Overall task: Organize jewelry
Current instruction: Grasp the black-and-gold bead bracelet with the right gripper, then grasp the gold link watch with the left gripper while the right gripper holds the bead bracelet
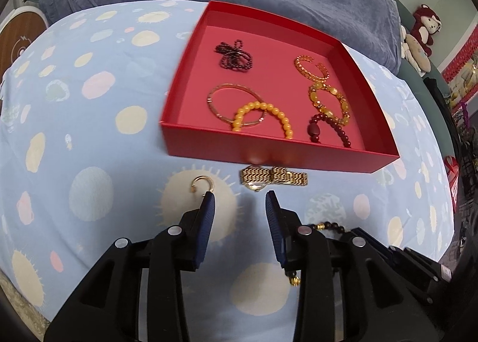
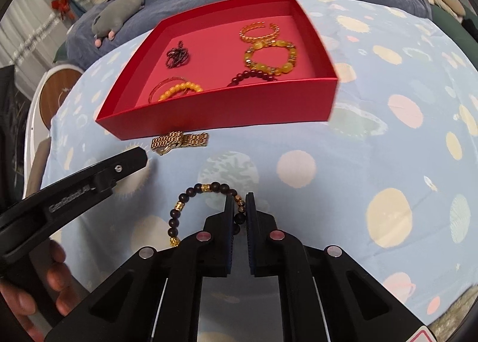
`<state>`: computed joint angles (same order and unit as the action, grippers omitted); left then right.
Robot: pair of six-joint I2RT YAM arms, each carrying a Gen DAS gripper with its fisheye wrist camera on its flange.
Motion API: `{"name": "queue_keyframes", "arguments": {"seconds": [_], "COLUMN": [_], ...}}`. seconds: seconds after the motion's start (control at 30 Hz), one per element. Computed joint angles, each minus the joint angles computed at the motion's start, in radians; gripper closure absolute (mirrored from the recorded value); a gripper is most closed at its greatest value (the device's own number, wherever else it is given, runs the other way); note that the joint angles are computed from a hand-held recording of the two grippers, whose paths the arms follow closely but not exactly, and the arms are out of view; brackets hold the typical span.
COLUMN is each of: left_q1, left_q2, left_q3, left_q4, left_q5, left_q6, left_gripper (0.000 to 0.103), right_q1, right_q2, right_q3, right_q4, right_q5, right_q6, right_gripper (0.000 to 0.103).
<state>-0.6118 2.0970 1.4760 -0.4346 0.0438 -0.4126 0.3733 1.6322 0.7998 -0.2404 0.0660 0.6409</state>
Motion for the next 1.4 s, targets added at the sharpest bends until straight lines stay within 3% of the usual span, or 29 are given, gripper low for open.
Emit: {"name": "queue_keyframes", "arguments": {"seconds": [0.2, 0.47, 0.73, 1.07, 1.13, 1.4], "left_q1": [-0.031, -0.043, -0.042, -0.036, -0.034, -0.025], "left_q2": [0.079, 0.162, 0.139, 0.083, 0.061, -0.063], "left_q3": [0.109, 0.22, 0.177, 0.109, 0.084, -0.073], "left_q4": [-0.039, -0.089, -0.065, -0.033, -0.026, 0.016], "left_q5": [-0.021, -0.043, -0.066, -0.036, -0.028, 0.0], "left_q6": [-0.002, -0.02, -0.013, -0.017, -0.016, -0.021], "left_gripper": [0.056, 0.056, 0.075, 0.083, 0.091, 0.092], "right_q1": [-0.041, -0.057, -0.06, -0.039, -0.033, 0.009], "right_q2": [-0.057, -0.055, -0.047, -0.096, -0.112, -0.202], "right_q3": [-0.039, -0.045, -0.049, -0.062, -0.063, -0.087], "right_q4": [-0.013, 0.008, 0.016, 0.0, -0.007, -0.052], "right_q5": [-0.023, -0.043, -0.05, -0.043, -0.041, -0.024], "right_q6": [0.01, 0.013, 0.016, 0.023, 0.025, 0.048], "right_gripper": [0.095, 0.095, 0.095, 0.095, 0.095, 0.095]}}
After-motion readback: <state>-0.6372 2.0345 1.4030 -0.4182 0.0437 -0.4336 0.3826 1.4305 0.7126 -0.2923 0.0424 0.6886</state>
